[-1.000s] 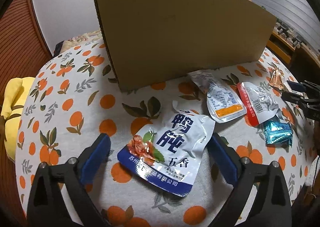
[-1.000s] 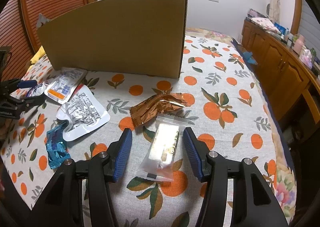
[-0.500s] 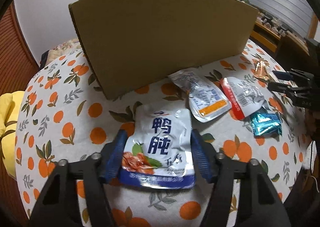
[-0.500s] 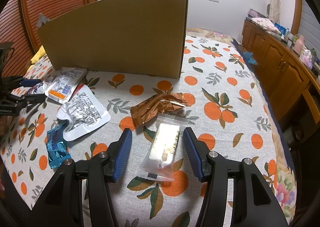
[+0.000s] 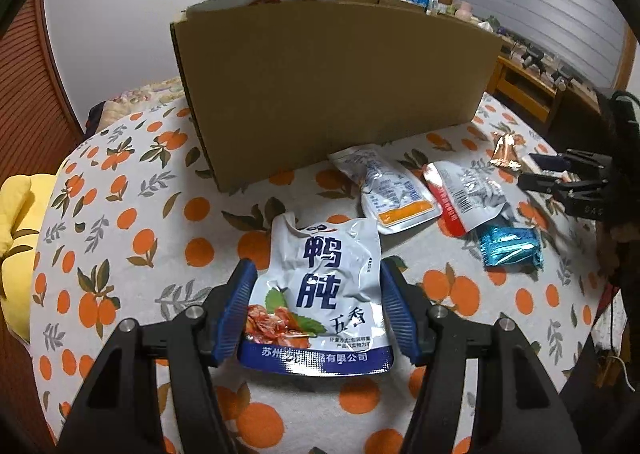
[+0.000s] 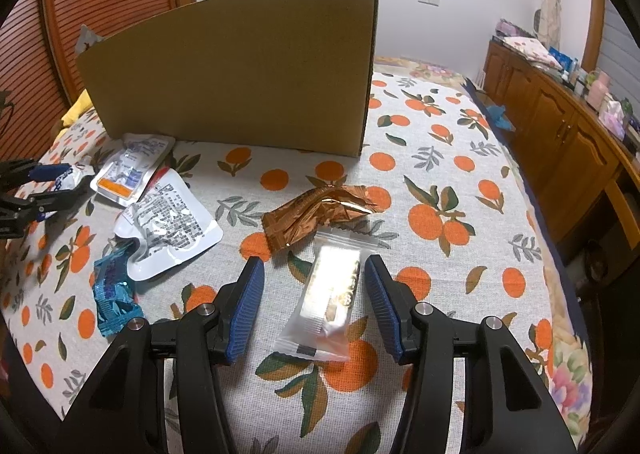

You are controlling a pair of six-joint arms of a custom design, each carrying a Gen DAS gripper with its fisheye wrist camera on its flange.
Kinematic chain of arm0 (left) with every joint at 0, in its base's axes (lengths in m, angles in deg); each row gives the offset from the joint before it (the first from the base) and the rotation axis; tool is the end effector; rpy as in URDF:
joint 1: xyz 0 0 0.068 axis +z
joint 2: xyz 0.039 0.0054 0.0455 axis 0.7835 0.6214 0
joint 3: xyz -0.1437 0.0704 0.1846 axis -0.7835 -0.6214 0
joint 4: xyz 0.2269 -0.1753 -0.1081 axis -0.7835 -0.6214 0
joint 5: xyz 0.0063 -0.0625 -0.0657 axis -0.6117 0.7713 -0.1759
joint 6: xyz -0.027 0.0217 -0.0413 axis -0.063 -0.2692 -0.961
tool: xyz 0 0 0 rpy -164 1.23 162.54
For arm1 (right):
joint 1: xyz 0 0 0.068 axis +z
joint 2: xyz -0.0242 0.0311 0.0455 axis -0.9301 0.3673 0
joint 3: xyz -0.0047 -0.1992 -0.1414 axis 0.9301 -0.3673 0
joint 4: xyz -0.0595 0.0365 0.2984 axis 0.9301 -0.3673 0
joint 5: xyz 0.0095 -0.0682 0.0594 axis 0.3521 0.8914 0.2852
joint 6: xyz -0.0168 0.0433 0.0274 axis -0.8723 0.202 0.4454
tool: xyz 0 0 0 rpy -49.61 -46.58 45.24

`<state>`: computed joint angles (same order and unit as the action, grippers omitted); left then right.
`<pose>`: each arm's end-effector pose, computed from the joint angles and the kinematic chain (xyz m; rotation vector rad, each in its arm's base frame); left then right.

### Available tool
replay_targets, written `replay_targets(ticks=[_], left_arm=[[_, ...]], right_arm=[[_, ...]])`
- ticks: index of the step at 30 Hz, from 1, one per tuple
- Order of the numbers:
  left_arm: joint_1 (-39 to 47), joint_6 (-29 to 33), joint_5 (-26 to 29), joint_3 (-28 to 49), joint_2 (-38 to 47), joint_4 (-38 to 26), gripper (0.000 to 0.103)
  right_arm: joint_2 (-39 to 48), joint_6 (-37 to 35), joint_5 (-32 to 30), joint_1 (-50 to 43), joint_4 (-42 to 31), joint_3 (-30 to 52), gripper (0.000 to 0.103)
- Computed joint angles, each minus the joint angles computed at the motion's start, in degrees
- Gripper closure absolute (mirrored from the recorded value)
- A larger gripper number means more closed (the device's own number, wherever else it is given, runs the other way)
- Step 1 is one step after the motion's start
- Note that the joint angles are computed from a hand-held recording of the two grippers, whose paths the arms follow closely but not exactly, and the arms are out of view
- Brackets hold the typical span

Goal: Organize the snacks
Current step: 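Grasp the white duck-neck packet with the left tool while the right tool grasps the small clear packet, then carry both packets over the cardboard box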

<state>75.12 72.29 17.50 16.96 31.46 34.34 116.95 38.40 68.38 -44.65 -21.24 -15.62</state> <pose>0.2710 0.0987 0.0812 0.4620 2.3882 -0.2325 0.2436 0.1034 0.0532 -0.3879 2.3595 0.0917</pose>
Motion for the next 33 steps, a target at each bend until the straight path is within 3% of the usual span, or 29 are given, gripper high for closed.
replay_targets(ticks=[2, 5, 7, 9, 19, 33], left_arm=[[-0.13, -0.43, 0.28, -0.70, -1.17, 0.12, 0.041], [-0.13, -0.91, 0.98, -1.61, -3.05, -0.17, 0.041], [-0.11, -1.39, 1.61, -2.12, -4.24, -0.42, 0.041], [0.11, -1.97, 2.35, -3.01, -5.74, -0.10, 0.041], [0.30, -3.05, 4.72, -5.37, -12.03, -1.89, 0.041], [0.59, -4.32, 8.17, -5.05, -21.30, -6.96, 0.041]], right_arm=[[0.00, -0.32, -0.26, -0.16, -0.05, 0.04, 0.051], [-0.93, -0.59, -0.36, -0.06, -0.66, -0.38, 0.059], [-2.29, -1.27, -0.81, -0.25, -1.09, -1.26, 0.075], [-3.74, -1.46, -1.57, -0.94, -1.59, -2.19, 0.083], [-10.87, -0.94, -2.00, -1.86, -3.09, -6.37, 0.084], [-27.37, -0.84, 0.67, 2.46, -11.44, -8.26, 0.084]])
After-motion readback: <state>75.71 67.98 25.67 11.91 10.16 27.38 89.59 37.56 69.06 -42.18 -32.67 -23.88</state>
